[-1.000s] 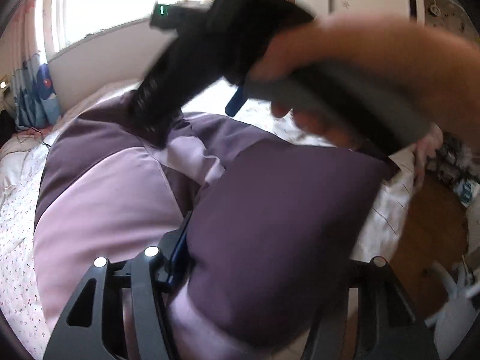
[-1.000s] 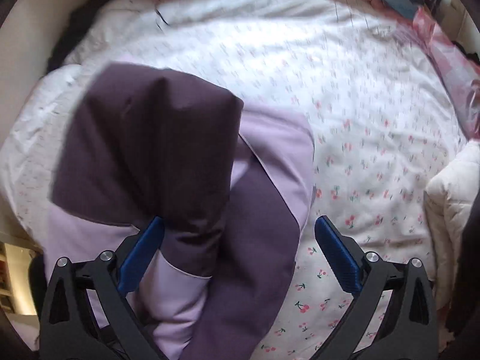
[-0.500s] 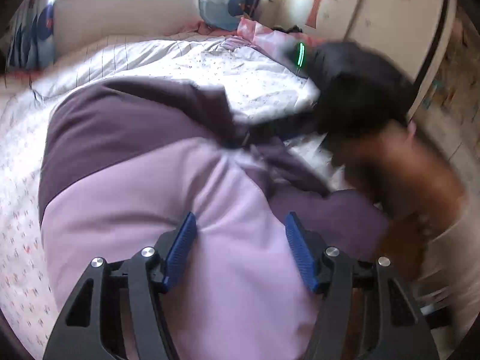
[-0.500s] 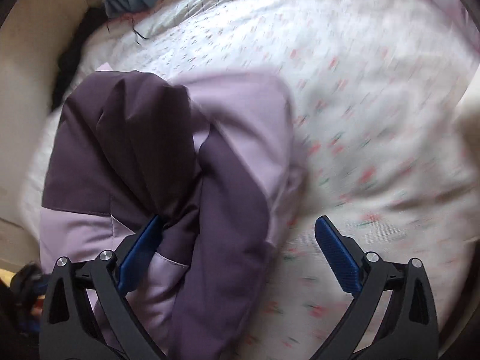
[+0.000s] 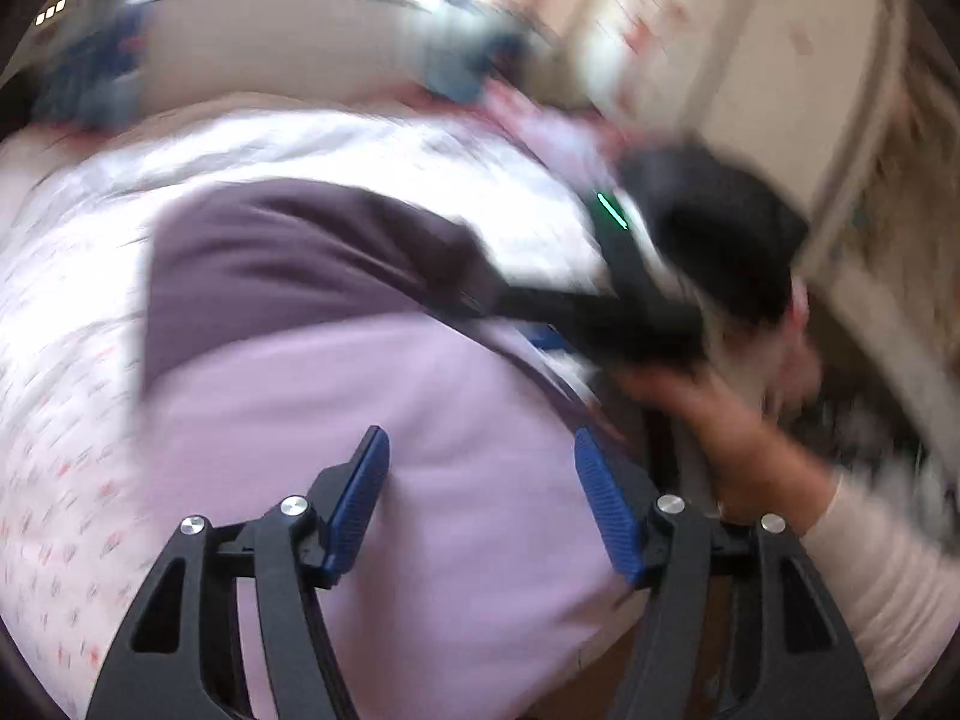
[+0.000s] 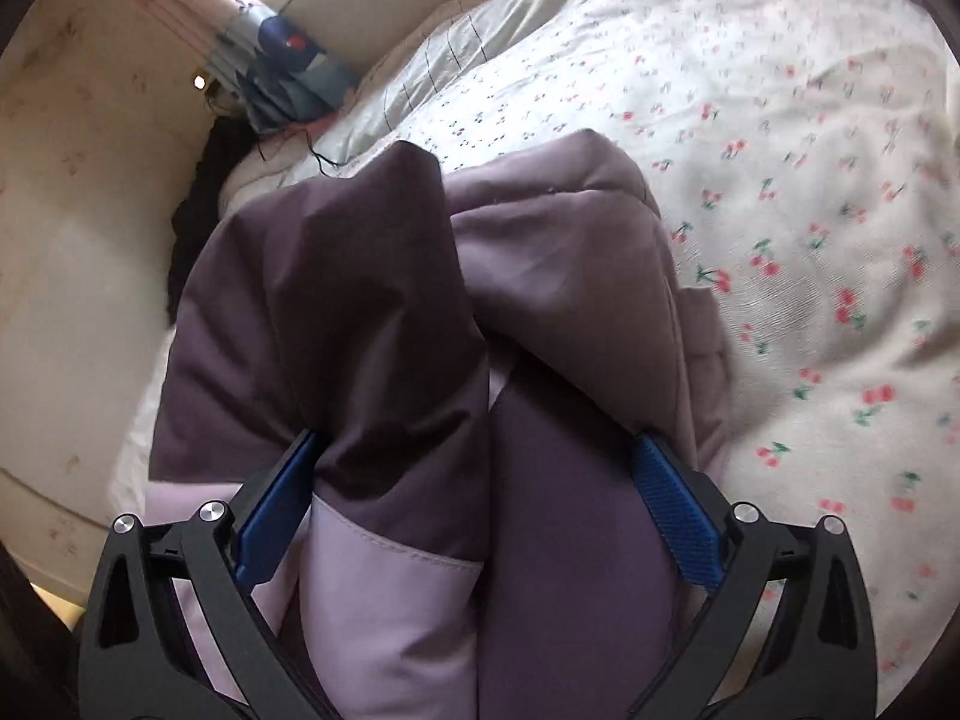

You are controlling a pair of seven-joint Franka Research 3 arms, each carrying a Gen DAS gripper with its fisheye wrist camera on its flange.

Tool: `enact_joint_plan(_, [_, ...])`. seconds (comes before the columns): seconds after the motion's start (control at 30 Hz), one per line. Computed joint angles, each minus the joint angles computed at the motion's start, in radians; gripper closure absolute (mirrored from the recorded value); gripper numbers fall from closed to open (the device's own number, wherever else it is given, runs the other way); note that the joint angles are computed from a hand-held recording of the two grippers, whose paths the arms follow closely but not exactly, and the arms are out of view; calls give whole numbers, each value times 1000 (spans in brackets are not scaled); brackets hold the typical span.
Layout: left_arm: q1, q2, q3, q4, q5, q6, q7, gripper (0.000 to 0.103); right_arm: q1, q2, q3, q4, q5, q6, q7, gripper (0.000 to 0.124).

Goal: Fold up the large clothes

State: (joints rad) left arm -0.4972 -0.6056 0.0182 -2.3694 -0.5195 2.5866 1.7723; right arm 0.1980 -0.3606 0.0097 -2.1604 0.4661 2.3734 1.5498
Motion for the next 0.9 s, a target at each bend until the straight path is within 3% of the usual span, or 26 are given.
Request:
enact_joint_plan(0.07, [49,-36,48,-28,-35,3,-62,33,-58,-61,91,-29,-202,42,105,28])
enact_joint_plan(0.2, [96,38,153,-6,-111,-92,-103,29,-103,-166,188,-122,-391,104,279,28])
enact_joint_plan(0.27, [74,95,211,9,-221,-168,-57,27,-99,-185,188,-170,-413,148,320,28])
enact_joint_plan(0.3, [56,119,239,14,-289,-199,-19,15,-77,-188,160,-193,-385,165,317,28])
enact_joint_plan(0.37, [32,170,274,17,-416,-242,41,6,3,-153,57,-197,-246,171,261,28])
enact_joint_plan(0.4, [35,183,265,17,-439,-241,49,6,67,-125,-20,-195,-103,172,198,28])
enact_joint_plan(0.47, [60,179,209,24,-399,-222,49,6,128,-109,-88,-209,64,193,108,27])
enact_joint_plan(0.57, [109,121,131,1,-321,-209,75,6,118,-96,-32,-214,131,259,114,27])
enact_joint_plan(0.63, [169,84,108,0,-272,-212,73,7,150,-70,-3,-203,189,311,118,27])
enact_joint_plan(0.73, [301,-23,75,-14,-123,-222,14,8,304,46,-22,-129,451,407,-20,27])
enact_joint_plan(0.8, [369,-56,77,3,-5,-237,-18,8,388,164,4,-25,633,451,-139,27])
enact_joint_plan(0.87, [455,-87,77,12,141,-289,-68,8,386,253,53,57,613,427,-117,27])
enact_joint_plan(0.9, [490,-83,80,13,200,-317,-94,7,372,298,82,101,511,395,-45,27])
